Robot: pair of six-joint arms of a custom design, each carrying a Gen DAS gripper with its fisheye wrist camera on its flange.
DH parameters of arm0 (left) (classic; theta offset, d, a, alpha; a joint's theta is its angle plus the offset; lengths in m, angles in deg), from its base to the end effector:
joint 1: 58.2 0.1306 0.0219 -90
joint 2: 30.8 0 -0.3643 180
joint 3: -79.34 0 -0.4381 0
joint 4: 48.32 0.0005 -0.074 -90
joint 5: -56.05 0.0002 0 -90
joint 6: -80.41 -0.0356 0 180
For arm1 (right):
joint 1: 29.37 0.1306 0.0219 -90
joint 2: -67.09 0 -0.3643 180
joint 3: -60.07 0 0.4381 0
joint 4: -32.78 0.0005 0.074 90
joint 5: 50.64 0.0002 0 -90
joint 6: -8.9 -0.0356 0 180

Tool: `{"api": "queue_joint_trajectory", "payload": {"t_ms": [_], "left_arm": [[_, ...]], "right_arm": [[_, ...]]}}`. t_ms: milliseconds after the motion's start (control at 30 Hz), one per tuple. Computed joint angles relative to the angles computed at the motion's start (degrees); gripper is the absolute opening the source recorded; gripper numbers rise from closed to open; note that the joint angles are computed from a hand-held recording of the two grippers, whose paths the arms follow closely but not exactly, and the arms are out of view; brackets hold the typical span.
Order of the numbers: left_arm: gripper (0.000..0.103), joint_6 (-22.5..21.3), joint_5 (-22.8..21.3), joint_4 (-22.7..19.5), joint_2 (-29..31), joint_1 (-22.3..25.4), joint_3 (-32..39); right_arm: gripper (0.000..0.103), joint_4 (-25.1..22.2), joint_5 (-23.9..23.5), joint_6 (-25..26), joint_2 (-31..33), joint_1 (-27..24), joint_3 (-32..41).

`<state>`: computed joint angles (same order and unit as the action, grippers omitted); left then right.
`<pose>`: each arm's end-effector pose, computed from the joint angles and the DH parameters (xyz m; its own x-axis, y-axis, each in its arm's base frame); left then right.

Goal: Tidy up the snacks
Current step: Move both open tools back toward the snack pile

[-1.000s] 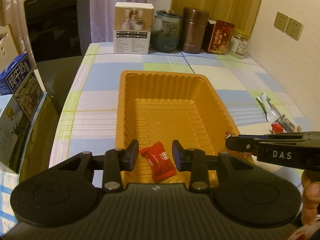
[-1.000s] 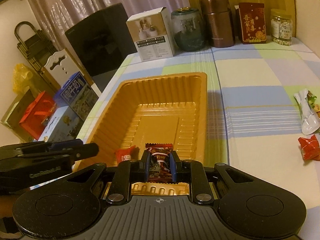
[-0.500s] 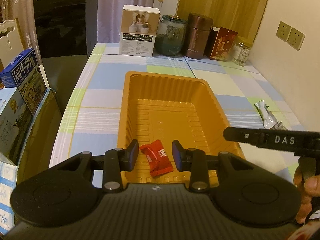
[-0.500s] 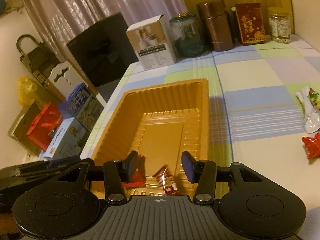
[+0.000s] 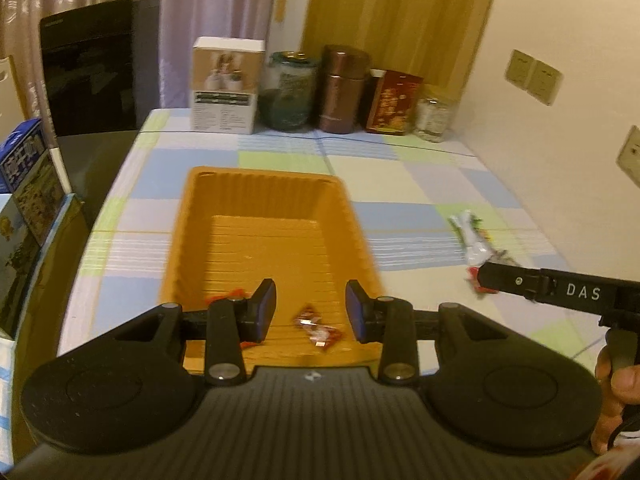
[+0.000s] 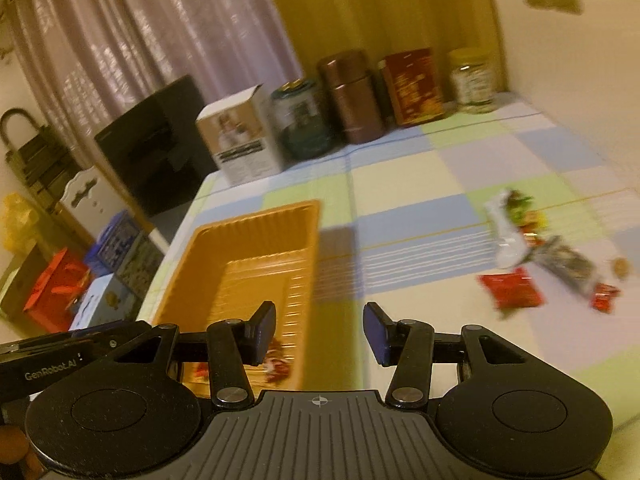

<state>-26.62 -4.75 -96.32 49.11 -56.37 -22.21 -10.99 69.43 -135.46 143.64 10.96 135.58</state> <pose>0.4645 -0.0030 0.3981 -0.6416 0.2353 -0.7301 0.4988 0.8510 -0.1641 0.3545 0.2769 0.4030 -0.5480 0.4574 -0.7004 0.2682 0.8892 0.3708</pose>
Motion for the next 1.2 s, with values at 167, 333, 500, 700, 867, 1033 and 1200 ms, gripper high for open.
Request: {"api": "queue_joint_trajectory", "payload": {"t_ms": [167, 333, 500, 700, 867, 1033, 1200], "left_arm": [[0.035, 1.6, 0.5, -0.8, -3.4, -3.2, -2.0], [0.036, 3.3, 0.5, -1.3, -5.9, -6.8, -3.4], [0.040, 4.5, 0.1, -1.5, -7.2, -10.2, -4.4], [0.041, 4.4, -1.0, -1.9, -7.5, -13.6, -4.7], [0.043, 4.3, -1.8, -1.8, -7.2, -15.9, -4.5], [0.044, 3.5, -2.4, -2.0, -6.8, -17.8, -4.5], [0.047, 3.3, -2.8, -2.1, -5.8, -19.1, -4.2]], "right_arm": [[0.049, -5.5, 5.3, -2.8, -5.8, 1.2, -2.9], [0.049, -11.0, 9.0, -5.9, -11.6, 1.6, -5.7], [0.049, -15.9, 10.9, -10.3, -16.9, 1.6, -8.3], [0.049, -20.8, 12.4, -14.7, -22.1, 1.5, -11.0], [0.049, -23.8, 13.5, -16.9, -24.8, 1.4, -12.6], [0.050, -25.2, 13.2, -18.7, -26.9, 0.8, -14.2], [0.050, -26.2, 12.4, -19.5, -27.5, 0.0, -15.0]]}}
